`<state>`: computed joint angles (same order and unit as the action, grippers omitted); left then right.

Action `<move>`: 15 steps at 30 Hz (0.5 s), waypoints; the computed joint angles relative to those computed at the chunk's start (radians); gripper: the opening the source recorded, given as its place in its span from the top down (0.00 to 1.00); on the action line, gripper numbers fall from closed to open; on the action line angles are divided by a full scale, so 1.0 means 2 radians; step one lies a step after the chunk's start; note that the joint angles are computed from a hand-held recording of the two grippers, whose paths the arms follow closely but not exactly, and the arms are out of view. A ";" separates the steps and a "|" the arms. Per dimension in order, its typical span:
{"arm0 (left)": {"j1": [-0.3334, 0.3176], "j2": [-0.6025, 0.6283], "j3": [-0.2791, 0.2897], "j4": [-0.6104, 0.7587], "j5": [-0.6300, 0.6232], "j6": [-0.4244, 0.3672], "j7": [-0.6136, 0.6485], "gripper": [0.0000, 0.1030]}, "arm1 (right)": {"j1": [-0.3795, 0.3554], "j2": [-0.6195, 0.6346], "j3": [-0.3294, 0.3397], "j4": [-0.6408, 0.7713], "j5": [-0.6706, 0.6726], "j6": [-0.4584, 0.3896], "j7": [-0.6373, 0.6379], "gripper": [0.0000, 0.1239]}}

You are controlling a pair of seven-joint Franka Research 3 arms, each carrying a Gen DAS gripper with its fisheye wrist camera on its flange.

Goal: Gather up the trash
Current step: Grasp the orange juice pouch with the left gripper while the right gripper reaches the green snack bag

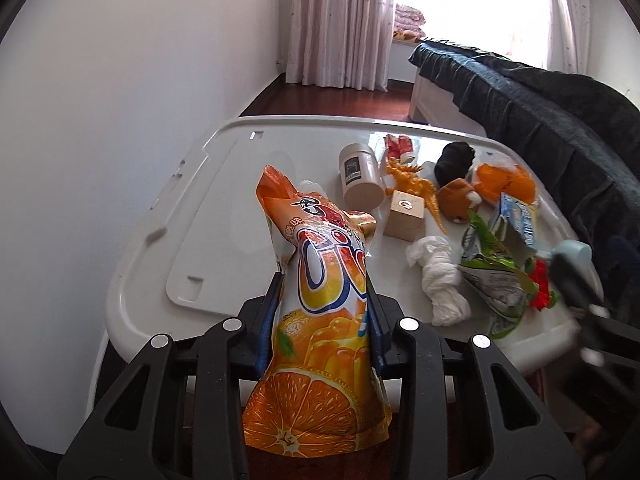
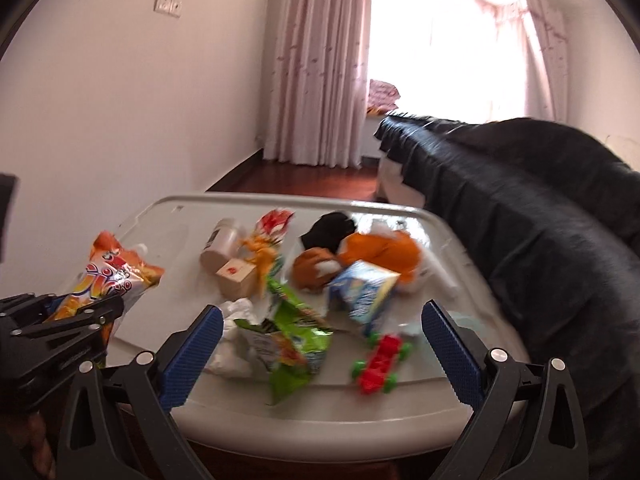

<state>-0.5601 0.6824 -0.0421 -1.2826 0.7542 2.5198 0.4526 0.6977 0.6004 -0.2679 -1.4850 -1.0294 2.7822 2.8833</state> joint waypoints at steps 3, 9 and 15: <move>0.001 -0.011 0.002 -0.016 0.007 0.016 -0.008 0.66 | -0.019 0.034 0.019 0.042 0.049 0.000 -0.045 0.21; 0.009 -0.022 0.001 -0.037 0.007 0.041 -0.018 0.66 | -0.034 0.077 0.034 0.089 0.148 -0.019 -0.125 0.21; 0.012 -0.020 -0.002 -0.037 0.005 0.049 -0.015 0.66 | -0.042 0.109 0.040 0.128 0.223 -0.047 -0.199 0.21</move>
